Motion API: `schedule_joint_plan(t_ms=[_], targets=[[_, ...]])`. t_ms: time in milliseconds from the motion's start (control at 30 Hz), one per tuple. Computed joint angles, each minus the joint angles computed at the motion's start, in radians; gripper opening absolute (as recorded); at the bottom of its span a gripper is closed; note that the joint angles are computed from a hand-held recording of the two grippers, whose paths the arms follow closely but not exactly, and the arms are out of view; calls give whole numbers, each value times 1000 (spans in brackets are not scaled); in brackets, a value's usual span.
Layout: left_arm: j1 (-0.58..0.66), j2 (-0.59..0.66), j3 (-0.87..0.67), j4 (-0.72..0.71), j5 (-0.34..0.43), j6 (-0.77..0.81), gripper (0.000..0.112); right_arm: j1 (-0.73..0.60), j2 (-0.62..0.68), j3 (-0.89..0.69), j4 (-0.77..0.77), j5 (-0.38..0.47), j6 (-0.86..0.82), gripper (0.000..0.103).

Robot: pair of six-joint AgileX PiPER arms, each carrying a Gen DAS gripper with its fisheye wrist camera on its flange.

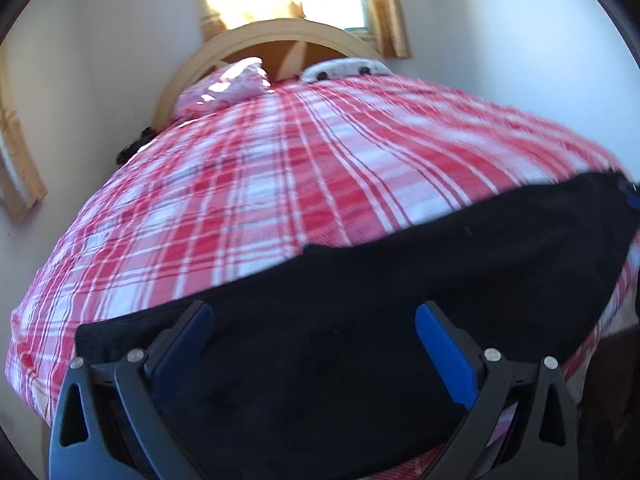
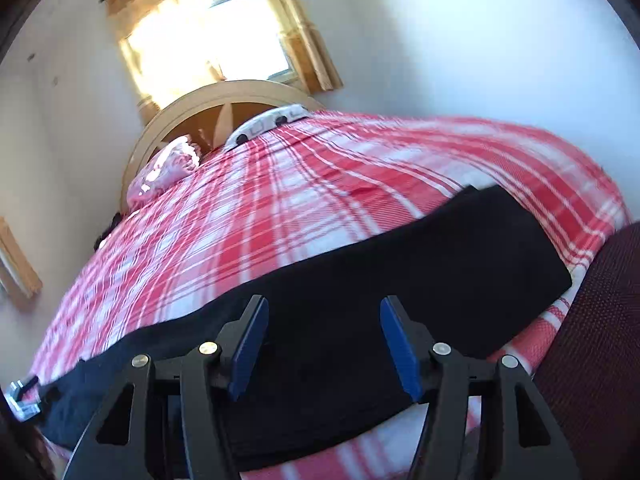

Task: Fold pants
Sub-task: 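Grasp the pants edge again with the right gripper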

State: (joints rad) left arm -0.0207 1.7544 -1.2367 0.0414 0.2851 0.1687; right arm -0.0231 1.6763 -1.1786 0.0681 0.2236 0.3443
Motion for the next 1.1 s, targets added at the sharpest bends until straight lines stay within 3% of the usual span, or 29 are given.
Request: schedule_joint_plan(t_ms=[67, 133, 167, 233, 300, 433, 500, 600, 700, 733, 800, 867, 933, 1000, 1100], targets=[[-44, 24, 1, 200, 41, -163, 103, -67, 76, -102, -9, 134, -19, 60], [-61, 32, 14, 298, 64, -254, 103, -167, 45, -76, 123, 120, -119, 60], [-58, 33, 18, 297, 66, -260, 103, -211, 23, -31, 223, 59, -170, 60], [-41, 35, 6, 224, 83, -214, 103, -290, -1, 6, 423, 25, -270, 60], [-24, 51, -38, 144, 125, -179, 103, -367, 24, -17, 623, 74, -455, 61], [-11, 55, -72, 86, 139, -190, 103, -464, 128, -76, 930, 220, -787, 61], [-1, 49, -80, 14, 146, -146, 103, -449, 144, -103, 909, 222, -802, 64], [-4, 57, -93, -11, 163, -136, 103, -404, 184, -191, 680, 262, -636, 72], [-8, 67, -101, -25, 179, -123, 103, -373, 198, -215, 584, 271, -589, 73], [-8, 71, -104, -32, 184, -115, 103, -367, 199, -218, 564, 276, -588, 70], [-6, 73, -105, -46, 186, -102, 103, -362, 203, -226, 542, 287, -600, 52], [0, 70, -102, -62, 185, -92, 103, -390, 200, -208, 643, 301, -689, 26], [12, 62, -96, -82, 182, -78, 103, -411, 196, -187, 742, 331, -776, 22], [26, 51, -87, -90, 174, -72, 103, -395, 181, -185, 690, 325, -727, 19], [51, 43, -78, -111, 157, -55, 103, -330, 81, -117, 669, 251, -720, 19]])
